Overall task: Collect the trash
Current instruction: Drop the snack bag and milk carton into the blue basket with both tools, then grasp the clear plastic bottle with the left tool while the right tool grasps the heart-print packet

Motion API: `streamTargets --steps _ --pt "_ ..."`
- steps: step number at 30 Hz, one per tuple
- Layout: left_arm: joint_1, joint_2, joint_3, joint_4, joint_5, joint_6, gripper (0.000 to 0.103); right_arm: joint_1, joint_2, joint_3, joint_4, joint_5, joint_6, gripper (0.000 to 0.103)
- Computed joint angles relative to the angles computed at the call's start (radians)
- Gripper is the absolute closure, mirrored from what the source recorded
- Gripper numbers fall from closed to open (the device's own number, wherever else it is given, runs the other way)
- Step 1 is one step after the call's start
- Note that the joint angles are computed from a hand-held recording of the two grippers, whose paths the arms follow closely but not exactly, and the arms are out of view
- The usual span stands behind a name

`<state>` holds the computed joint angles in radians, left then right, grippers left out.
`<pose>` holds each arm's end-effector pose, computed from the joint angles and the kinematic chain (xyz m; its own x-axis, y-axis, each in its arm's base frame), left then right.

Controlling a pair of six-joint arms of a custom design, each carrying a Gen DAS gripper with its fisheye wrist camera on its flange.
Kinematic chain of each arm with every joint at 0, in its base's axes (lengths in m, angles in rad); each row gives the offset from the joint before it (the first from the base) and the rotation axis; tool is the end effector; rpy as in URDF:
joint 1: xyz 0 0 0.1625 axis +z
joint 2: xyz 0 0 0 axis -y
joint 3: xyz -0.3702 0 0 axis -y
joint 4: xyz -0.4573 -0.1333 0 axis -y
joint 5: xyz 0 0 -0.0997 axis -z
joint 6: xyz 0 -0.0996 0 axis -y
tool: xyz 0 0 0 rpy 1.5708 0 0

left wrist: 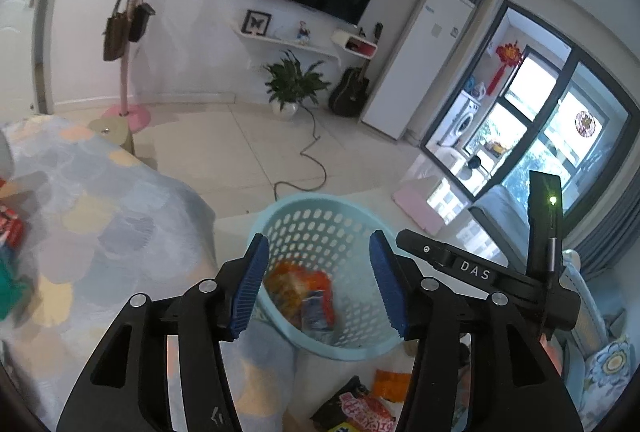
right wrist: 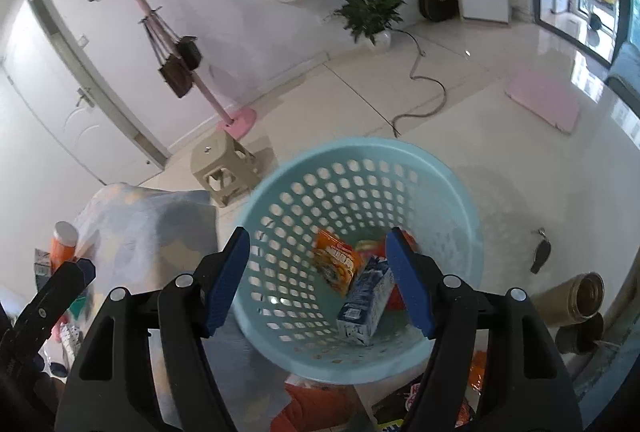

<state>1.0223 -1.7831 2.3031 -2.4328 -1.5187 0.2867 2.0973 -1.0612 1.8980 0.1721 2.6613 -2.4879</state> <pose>-0.1144 -0.4529 0.2369 -0.6872 0.7125 -0.1419 0.7147 0.6280 -0.3078 0.2535 -0.3466 0.0541 -0.7642 0.5849 0.2718 0.0497 0.4736 -0.8794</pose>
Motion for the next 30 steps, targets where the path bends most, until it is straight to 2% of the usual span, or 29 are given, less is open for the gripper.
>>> streamTargets --steps 2,6,10,14,17,19,26,30 --pt "0.01 -0.029 -0.002 0.008 -0.005 -0.003 0.051 0.029 0.021 -0.026 -0.011 0.018 -0.029 0.036" --pt "0.019 -0.091 -0.006 0.018 -0.001 -0.004 0.05 0.092 0.052 -0.072 -0.096 0.044 -0.172 0.036" --pt "0.036 -0.177 -0.005 0.018 0.016 -0.017 0.041 0.143 0.094 -0.129 -0.16 0.036 -0.312 0.036" --pt "0.06 -0.261 -0.01 0.013 0.056 -0.018 0.033 0.181 0.157 -0.197 -0.198 0.007 -0.422 0.036" --pt "0.09 -0.307 -0.034 0.016 0.118 -0.02 0.028 0.207 0.241 -0.284 -0.191 -0.022 -0.491 0.036" --pt "0.112 -0.322 -0.049 0.013 0.143 -0.029 0.027 0.217 0.288 -0.335 -0.169 -0.046 -0.51 0.036" --pt "0.256 -0.325 -0.126 -0.057 0.241 -0.026 0.026 0.238 0.478 -0.537 -0.067 -0.159 -0.542 0.036" --pt "0.336 -0.281 -0.179 -0.038 0.251 -0.011 0.026 0.244 0.609 -0.676 0.001 -0.202 -0.552 0.036"
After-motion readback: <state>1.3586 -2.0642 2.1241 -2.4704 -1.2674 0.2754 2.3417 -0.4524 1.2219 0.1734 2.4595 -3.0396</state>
